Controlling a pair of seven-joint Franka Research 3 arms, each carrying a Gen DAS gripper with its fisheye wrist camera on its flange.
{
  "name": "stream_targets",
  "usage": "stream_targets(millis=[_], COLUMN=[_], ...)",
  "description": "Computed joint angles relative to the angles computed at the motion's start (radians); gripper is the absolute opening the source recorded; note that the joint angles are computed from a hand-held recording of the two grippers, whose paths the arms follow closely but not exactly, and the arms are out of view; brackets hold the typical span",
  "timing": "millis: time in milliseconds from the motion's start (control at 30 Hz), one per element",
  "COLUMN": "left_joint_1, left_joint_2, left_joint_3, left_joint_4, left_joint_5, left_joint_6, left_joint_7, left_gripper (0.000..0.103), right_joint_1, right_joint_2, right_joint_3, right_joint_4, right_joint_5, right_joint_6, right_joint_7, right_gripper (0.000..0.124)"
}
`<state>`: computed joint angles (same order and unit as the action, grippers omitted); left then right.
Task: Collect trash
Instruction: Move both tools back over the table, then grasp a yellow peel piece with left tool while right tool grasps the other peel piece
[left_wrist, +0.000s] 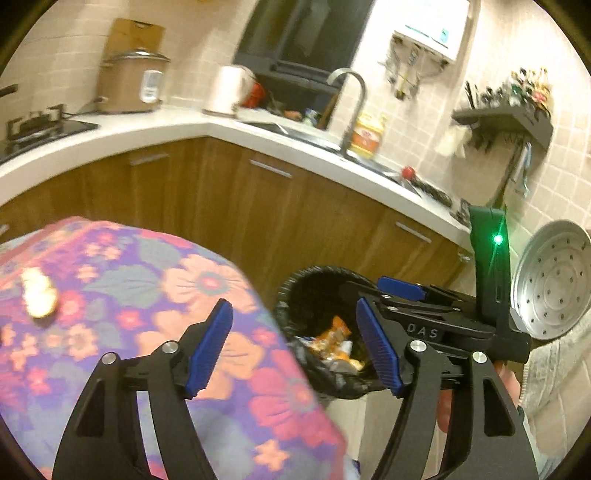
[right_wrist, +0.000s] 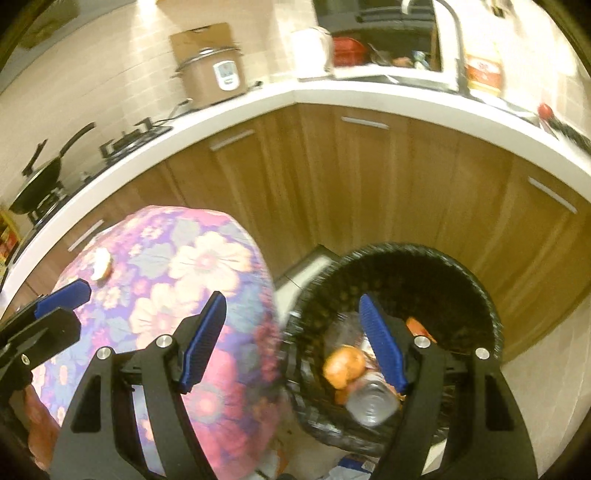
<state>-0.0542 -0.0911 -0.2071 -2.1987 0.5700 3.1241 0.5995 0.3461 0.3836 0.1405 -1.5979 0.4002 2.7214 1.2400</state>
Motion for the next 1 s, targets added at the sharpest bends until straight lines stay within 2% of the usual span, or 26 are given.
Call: stream_targets(millis=[133,200,367,467,533,667,800,933,1000], left_joint_1=[0.106,0.185,0.299,0.376,0.402,0.429,0.421,0.328,0.275], left_joint_2=[-0.115,-0.176,-0.326,-0.414,-0.464,-0.526,-0.535,-0.480,-0.436], left_joint_3=[-0.033,-0.075,-0.098,-0.123,-0.113,-0.074,-0.017,0.101,0.151], left_joint_4=[-0.101,-0.149,-0.273,-0.334,-0.370,-0.427,-0.461,-0.479,-0.463], left_joint_5=[0.096,0.135,0.123,0.110,0.107,0.094,0.074,-0.004,-0.062], left_joint_6=[0.021,0.025,0.017,-0.027,-0.071,-0.125,-0.178,-0.200,-0.226], left_joint_7=[-0.123,-0.171,-0.203,-0.220,-0.215,-0.212,-0.173,-0.047,0.035], left_gripper=[0.074,0.077,0.083,0.086,0.086,0.089,0.090,0.090,0.090], right_joint_1=[0.025,0.043,0.107,0.136,0.162,0.216,0.270,0.330,0.360], right_joint_2=[0.009,0.014,0.047,0.072,0.098,0.160,0.247,0.363,0.447], right_joint_3=[0.023,0.030,0.028,0.038,0.042,0.043,0.047,0.025,0.004], right_joint_4=[0.022,0.034,0.093,0.125,0.162,0.251,0.367,0.526,0.658], right_joint_5=[0.002,-0.006,-0.067,-0.087,-0.109,-0.153,-0.187,-0.227,-0.249], right_joint_6=[0.003,0.006,-0.004,0.007,0.002,-0.026,-0.058,-0.112,-0.177], right_joint_7=[-0.018,-0.028,-0.027,-0.042,-0.053,-0.059,-0.081,-0.075,-0.044], right_gripper=[0.070,0.070,0.071,0.070,0.070,0.070,0.070,0.070,0.070])
